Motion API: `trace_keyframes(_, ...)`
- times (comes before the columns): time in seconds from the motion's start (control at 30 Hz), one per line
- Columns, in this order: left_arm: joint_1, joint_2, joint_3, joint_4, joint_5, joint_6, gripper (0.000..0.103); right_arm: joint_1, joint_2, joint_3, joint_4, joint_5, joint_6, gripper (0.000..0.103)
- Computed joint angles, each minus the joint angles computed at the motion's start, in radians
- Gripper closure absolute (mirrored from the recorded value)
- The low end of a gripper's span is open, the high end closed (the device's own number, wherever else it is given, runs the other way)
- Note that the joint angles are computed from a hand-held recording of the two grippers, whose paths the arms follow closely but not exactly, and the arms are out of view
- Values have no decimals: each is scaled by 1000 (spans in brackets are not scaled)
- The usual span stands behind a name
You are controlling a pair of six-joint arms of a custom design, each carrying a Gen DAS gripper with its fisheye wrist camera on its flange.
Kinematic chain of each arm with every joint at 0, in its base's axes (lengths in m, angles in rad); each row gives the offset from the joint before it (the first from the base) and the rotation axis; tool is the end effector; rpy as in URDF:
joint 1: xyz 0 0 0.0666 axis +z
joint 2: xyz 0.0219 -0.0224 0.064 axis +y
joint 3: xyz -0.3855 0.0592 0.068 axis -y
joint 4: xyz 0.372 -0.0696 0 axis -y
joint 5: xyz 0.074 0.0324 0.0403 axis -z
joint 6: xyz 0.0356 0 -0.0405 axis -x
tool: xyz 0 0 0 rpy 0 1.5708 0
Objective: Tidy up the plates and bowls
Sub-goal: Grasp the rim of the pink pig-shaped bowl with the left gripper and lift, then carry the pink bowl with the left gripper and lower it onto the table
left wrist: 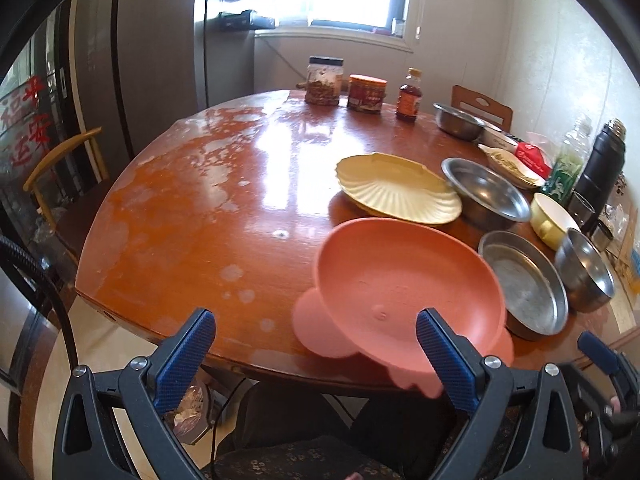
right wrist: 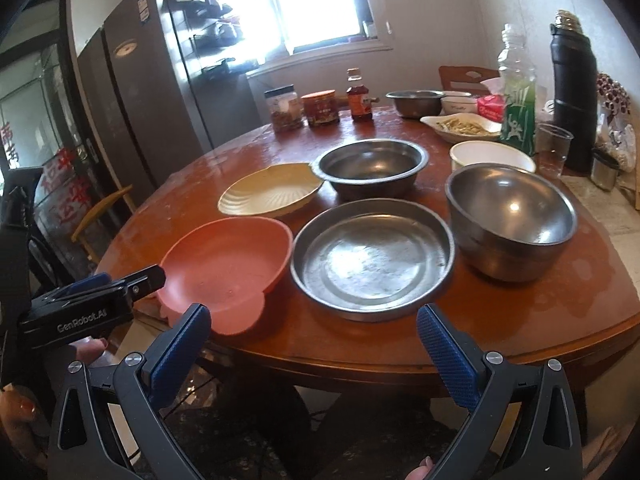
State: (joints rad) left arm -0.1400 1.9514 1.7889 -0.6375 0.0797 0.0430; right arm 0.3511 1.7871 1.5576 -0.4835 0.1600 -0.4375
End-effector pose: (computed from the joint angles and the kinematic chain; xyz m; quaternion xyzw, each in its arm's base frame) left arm 0.6645 -0.0969 0.3244 0.0598 0.9241 -0.0711 0.3707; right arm 0.5803 0.2061 0.3364 0.0724 0.9042 0.0922 0.4106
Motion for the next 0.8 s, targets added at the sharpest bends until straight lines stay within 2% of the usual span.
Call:
trace_keyframes(0.3,20,117,170,-110,25,-64,3,11,138,205,-160,-112,-72,1)
trace_keyframes(0.4,19,151,221,-154,34,-86,11,11,162,235,-173,-137,-99,2)
trace_keyframes(0.47,18,165,239,-170,40,-95,13,12,172,248,-184,-135,-100,3)
trace_keyframes(0.53,20,177,252,-177,50,-97,16,14,172,244,-165,-136,-109,8)
trace_keyframes(0.57,21,185,264,-186,55,-98,22,15,177,251,-172,-129,-110,11)
trace_keyframes(0.63,23,202,288,-204,73,-96,27,15,189,268,-183,-133,-104,22)
trace_keyframes(0.73,27,204,288,-189,94,-102,37,15,212,300,-205,-143,-98,37)
trace_keyframes(0.8,32,201,282,-180,131,-108,57,17,221,311,-208,-142,-89,45)
